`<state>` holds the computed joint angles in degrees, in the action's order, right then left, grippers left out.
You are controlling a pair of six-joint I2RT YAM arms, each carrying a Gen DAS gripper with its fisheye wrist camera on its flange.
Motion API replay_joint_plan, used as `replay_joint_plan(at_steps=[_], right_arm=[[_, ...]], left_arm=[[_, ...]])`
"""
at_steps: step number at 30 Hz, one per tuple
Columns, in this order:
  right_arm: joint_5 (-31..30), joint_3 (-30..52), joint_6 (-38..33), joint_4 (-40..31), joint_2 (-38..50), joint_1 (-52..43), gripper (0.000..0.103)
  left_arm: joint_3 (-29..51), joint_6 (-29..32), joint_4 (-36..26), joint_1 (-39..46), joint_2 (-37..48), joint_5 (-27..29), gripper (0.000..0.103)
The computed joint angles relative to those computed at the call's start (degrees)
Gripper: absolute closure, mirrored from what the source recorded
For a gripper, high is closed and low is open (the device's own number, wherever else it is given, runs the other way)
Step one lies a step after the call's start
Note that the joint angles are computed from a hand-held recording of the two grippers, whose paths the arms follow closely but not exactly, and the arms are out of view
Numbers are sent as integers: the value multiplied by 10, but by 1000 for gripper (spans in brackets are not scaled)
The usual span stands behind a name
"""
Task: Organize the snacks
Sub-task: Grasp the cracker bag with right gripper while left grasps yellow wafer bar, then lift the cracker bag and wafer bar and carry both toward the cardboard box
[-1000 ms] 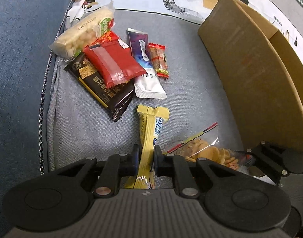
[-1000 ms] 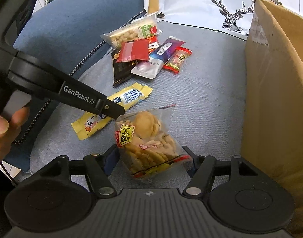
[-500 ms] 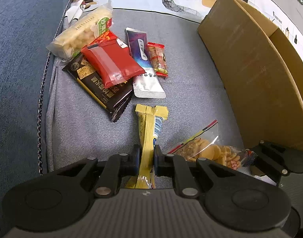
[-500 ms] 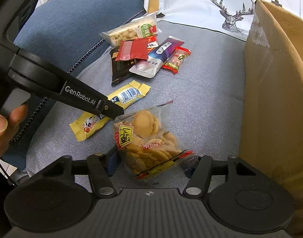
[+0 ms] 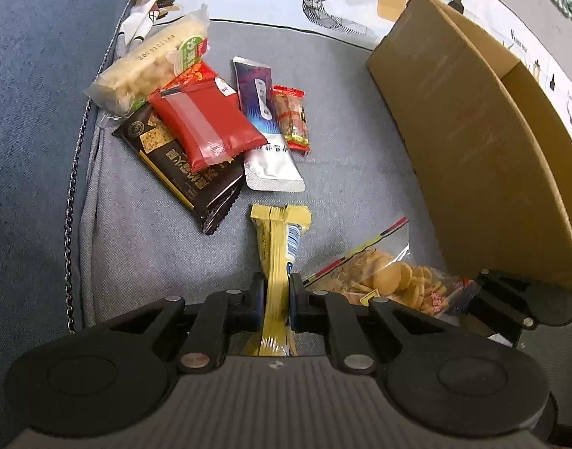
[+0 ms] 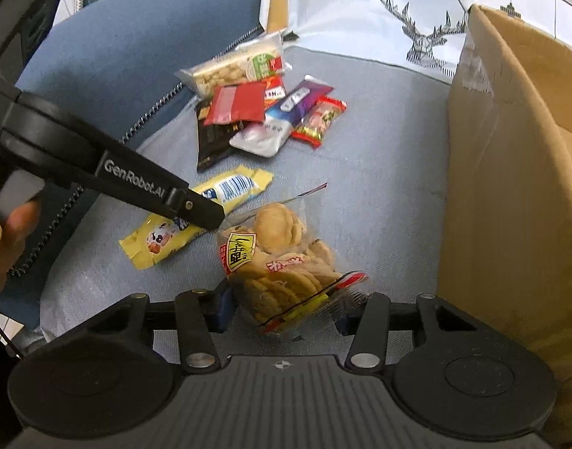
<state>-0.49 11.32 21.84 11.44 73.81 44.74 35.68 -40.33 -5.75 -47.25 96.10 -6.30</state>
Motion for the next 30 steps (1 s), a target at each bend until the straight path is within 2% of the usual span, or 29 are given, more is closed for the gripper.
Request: replay_joint_plan(at_steps=[10,19,25,30], right_arm=[[-5,2,-2,6,9,-3,49],[1,-1,-4,8,6,0,52],[24,-10,0,-5,-47,5,61],[44,-20,4,-40,-133,3,64]], left_arm=[[6,7,-4,-2,10,-3,90],[10,11,-8,-5,11,-6,92],[-6,-5,17,-14,-25,-28,93],[-18,-34,30,-38,-70,-80,93]])
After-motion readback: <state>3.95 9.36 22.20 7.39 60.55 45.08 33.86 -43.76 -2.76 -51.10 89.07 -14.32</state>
